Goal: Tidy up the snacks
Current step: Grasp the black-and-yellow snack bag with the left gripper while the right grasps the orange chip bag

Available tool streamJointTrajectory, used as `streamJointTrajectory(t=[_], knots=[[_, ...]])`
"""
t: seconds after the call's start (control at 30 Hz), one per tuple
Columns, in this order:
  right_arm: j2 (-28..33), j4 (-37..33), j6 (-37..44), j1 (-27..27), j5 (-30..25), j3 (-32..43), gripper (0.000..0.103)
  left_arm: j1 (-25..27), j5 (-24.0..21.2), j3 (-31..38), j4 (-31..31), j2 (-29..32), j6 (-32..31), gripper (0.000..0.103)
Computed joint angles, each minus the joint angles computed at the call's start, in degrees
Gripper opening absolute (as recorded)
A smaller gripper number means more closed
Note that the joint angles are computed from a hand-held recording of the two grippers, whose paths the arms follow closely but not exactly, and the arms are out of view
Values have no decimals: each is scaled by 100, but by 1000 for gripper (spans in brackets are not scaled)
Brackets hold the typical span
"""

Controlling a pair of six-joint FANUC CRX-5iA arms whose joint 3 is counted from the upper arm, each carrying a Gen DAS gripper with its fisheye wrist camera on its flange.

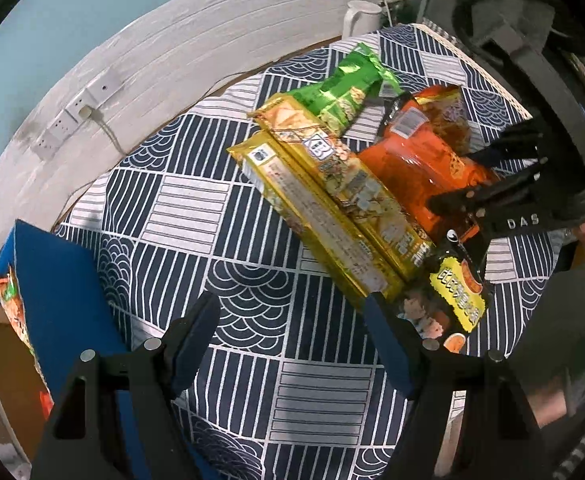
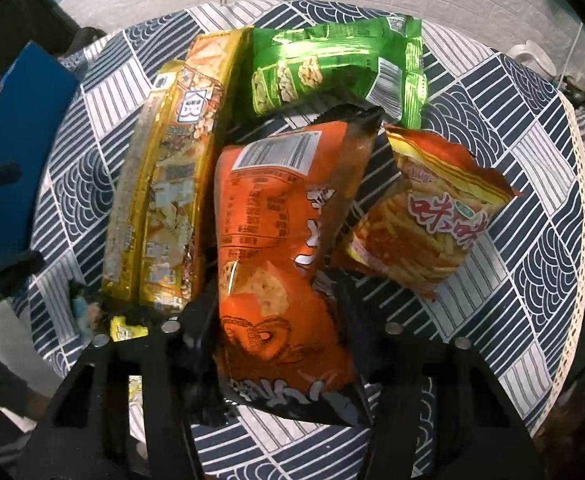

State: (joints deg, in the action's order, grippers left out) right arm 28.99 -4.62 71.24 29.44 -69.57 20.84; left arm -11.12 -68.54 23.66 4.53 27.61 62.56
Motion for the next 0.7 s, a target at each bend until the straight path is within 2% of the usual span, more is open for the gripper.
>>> streamJointTrajectory(t=[0.17, 0.33, 0.7], knots=[[-176, 257, 97, 69, 140, -173, 48, -55, 46, -86, 99, -63, -205, 76], [-442, 339, 22, 65, 294, -357, 48, -146, 164, -259, 250, -161, -486, 78], [-946, 426, -317, -77, 597, -974, 48, -359, -23, -426, 538, -161, -849, 79]])
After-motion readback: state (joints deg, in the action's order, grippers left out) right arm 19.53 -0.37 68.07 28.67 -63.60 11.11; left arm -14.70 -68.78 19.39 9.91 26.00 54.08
